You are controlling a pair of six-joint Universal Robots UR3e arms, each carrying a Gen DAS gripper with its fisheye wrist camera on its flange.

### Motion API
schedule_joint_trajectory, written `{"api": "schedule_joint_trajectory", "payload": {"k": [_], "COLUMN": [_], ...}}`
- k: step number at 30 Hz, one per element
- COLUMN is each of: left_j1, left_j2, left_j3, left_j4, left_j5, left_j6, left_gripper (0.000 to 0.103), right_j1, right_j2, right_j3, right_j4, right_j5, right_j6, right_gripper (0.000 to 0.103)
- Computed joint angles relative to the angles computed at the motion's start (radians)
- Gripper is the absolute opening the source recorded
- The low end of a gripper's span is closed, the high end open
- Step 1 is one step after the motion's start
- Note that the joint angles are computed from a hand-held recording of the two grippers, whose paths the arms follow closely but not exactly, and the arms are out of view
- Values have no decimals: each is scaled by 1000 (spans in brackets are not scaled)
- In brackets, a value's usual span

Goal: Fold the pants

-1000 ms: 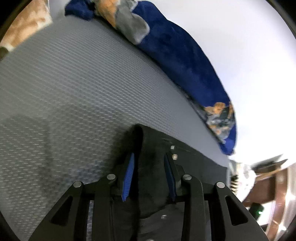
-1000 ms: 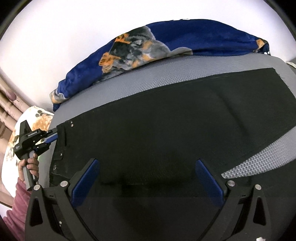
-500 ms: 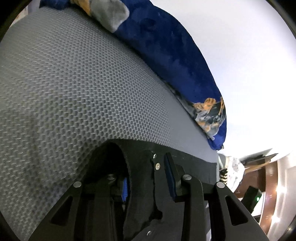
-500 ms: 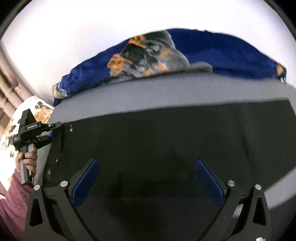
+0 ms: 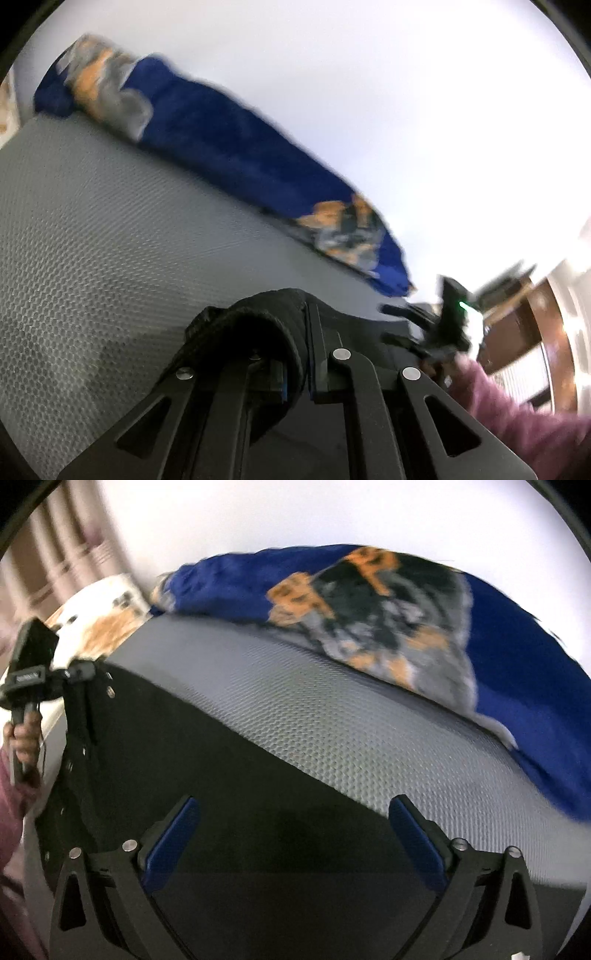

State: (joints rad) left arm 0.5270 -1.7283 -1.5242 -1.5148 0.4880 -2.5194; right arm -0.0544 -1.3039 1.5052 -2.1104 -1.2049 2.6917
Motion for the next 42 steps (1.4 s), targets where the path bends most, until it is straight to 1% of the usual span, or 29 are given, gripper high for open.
{"api": "schedule_joint_trajectory", "payload": {"k": [2,3,4,5,8,9,10,11,12,13,14,15,17,19,20,21,22,23,24,27,28,30,33,35,36,38,40,41,42], "left_j1": [41,66,79,95,147,154,153,172,173,175,176,173,160,157,158,157,154,147,141,124,125,131,170,218,251,309,372,410,442], "left_j2": [45,65,78,95,116,125,133,139,145,148,150,156,161,167,170,172,173,169,170,167,166,175,208,241,262,296,343,369,395], "left_j3": [-1,12,14,13,55,57,53,69,61,58,52,42,19,5,-3,-11,-22,-28,-38,-61,-56,-51,-13,22,44,75,87,83,72], "left_j4": [-152,-264,-322,-384,-574,-587,-566,-609,-585,-572,-561,-537,-470,-431,-414,-396,-369,-342,-313,-229,-234,-247,-405,-580,-694,-864,-998,-1068,-1110], "left_j5": [-37,-56,-70,-85,-94,-91,-88,-77,-74,-71,-69,-64,-54,-49,-46,-42,-36,-31,-21,-1,2,10,18,30,47,86,139,176,206], "left_j6": [144,238,286,337,482,490,468,494,473,457,444,422,375,345,332,317,296,276,257,200,201,208,317,441,529,661,774,836,875], "left_gripper": [7,7,7,7,7,7,7,7,7,7,7,7,7,7,7,7,7,7,7,7,7,7,7,7,7,7,8,8,8], "right_j1": [-9,-13,-14,-15,-20,-25,-30,-34,-41,-49,-52,-57,-73,-85,-91,-95,-94,-95,-99,-83,-85,-78,-79,-92,-136,-176,-185,-204,-210], "right_j2": [46,76,102,139,206,239,267,292,312,326,333,335,338,325,304,284,264,243,215,97,53,-66,-274,-436,-499,-650,-788,-882,-959], "right_j3": [-76,-128,-170,-237,-348,-402,-446,-488,-522,-546,-559,-560,-564,-538,-510,-482,-454,-421,-379,-213,-155,-6,193,293,311,364,409,436,461], "right_j4": [84,140,184,259,376,438,486,533,577,608,627,637,668,661,648,628,605,576,540,386,331,199,69,68,101,171,246,306,348], "right_j5": [20,27,26,23,7,7,6,5,3,-5,-19,-38,-60,-86,-85,-87,-92,-96,-100,-131,-139,-168,-195,-193,-172,-146,-130,-131,-138], "right_j6": [-81,-137,-170,-227,-326,-360,-383,-405,-431,-454,-472,-488,-517,-531,-539,-539,-533,-525,-516,-478,-472,-420,-363,-340,-361,-349,-296,-299,-297], "right_gripper": [94,92,88,86,82,81,78,74,72,66,62,62,57,52,47,39,34,22,12,10,9,9,9,9,9,8,8,8,8]}}
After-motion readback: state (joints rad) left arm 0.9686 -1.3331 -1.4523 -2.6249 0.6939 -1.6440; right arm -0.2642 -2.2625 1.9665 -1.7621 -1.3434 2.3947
